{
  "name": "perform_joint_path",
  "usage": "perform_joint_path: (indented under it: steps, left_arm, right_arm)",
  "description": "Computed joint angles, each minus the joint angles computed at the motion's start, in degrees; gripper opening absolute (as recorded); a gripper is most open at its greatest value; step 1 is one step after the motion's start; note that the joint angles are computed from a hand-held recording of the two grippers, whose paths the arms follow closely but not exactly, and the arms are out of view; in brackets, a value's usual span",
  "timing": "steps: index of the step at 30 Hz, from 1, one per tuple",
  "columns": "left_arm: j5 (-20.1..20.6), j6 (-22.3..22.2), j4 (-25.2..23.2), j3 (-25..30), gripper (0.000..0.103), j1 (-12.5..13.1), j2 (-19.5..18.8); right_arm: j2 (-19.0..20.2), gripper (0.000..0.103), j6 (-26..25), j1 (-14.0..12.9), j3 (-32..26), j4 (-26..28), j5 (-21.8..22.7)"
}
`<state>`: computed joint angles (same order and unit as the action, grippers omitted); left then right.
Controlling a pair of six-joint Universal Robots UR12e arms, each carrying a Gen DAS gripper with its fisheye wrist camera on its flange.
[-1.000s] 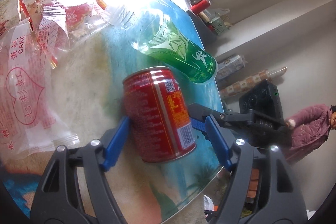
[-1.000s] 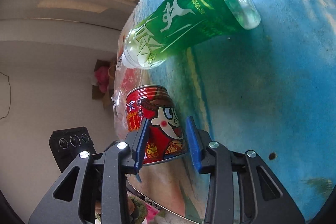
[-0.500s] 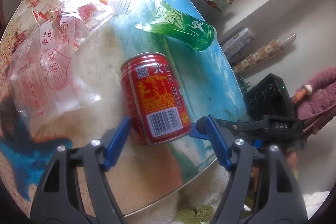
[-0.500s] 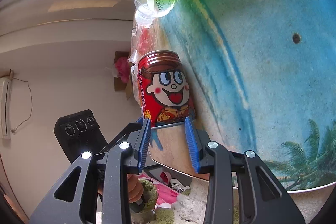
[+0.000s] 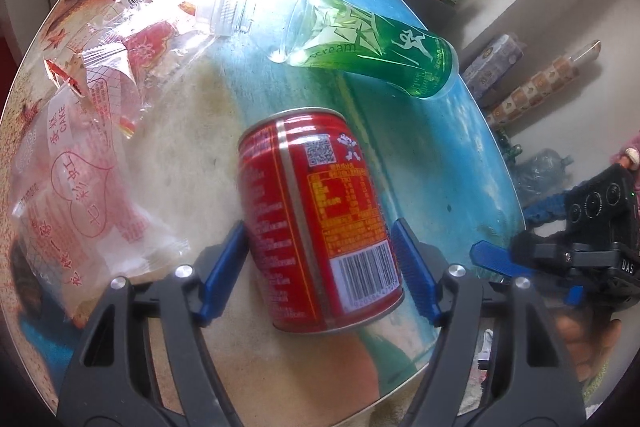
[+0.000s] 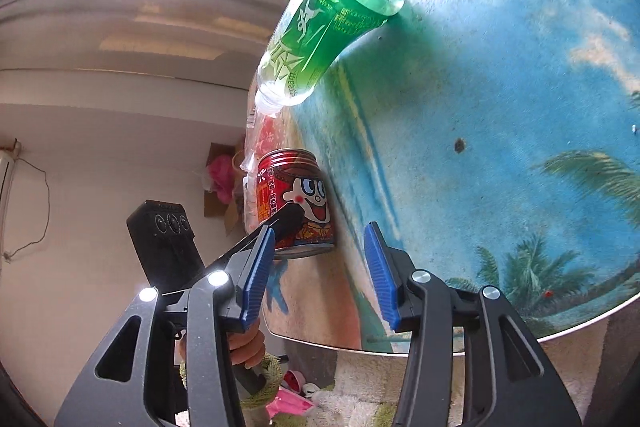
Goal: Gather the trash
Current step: 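Lift the red can with the left tool while the right tool grasps the green bottle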
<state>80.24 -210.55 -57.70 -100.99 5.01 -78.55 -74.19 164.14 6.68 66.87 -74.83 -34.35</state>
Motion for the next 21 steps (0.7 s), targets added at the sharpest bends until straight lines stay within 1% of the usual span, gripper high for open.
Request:
perform_joint_path:
  steps: [2,4,6,7,9,10,11,13,14,15,17,18,20,21]
  left_arm:
    - [-0.5,-0.7,0.1,-0.2,0.066,0.2,0.0]
    - [-0.2,-1.0,0.4,-0.3,0.065,0.0,0.1]
    - [0.2,-1.1,0.6,-0.6,0.064,-0.1,0.3]
    - [0.4,-1.3,0.6,-0.8,0.064,-0.1,0.5]
    - [0.6,-1.9,0.6,-1.1,0.064,-0.2,0.9]
    - [0.6,-2.2,0.6,-1.4,0.064,-0.2,1.2]
    - [0.7,-2.5,0.6,-1.7,0.064,-0.1,1.6]
    - [0.6,-3.4,0.7,-2.3,0.064,0.0,2.3]
    - [0.6,-3.8,0.6,-2.6,0.064,0.1,2.6]
    - [0.6,-4.2,0.6,-2.8,0.064,0.1,2.9]
    - [0.5,-4.8,0.6,-3.2,0.064,0.2,3.4]
    - [0.5,-5.1,0.7,-3.4,0.064,0.3,3.7]
    - [0.5,-5.3,0.8,-3.6,0.064,0.3,3.9]
    - [0.6,-5.3,0.8,-3.6,0.064,0.3,3.9]
  right_arm:
    - [-0.4,0.050,0.4,0.1,-0.1,-3.9,-2.9]
    - [-0.1,0.052,-0.4,0.5,-1.4,-7.0,-5.9]
    - [0.3,0.056,-2.7,1.1,-3.1,-10.2,-8.7]
    - [0.8,0.061,-4.8,1.7,-4.3,-11.5,-10.3]
    - [1.9,0.065,-8.9,3.0,-6.8,-14.6,-14.1]
    - [2.7,0.070,-10.8,4.1,-8.2,-16.3,-16.0]
    - [3.5,0.075,-13.8,4.9,-9.8,-17.1,-17.3]
    - [4.9,0.077,-18.8,6.8,-11.8,-21.0,-21.0]
    - [5.8,0.080,-21.1,8.0,-12.7,-23.1,-22.9]
    - [6.6,0.082,-24.2,8.9,-13.8,-24.2,-24.5]
    - [8.0,0.084,-30.1,11.1,-14.9,-28.0,-29.4]
    - [8.5,0.084,-33.9,12.0,-15.3,-29.3,-31.8]
    - [10.3,0.085,-40.8,13.7,-17.6,-28.8,-35.4]
    - [11.3,0.085,-42.9,14.5,-18.8,-28.3,-37.4]
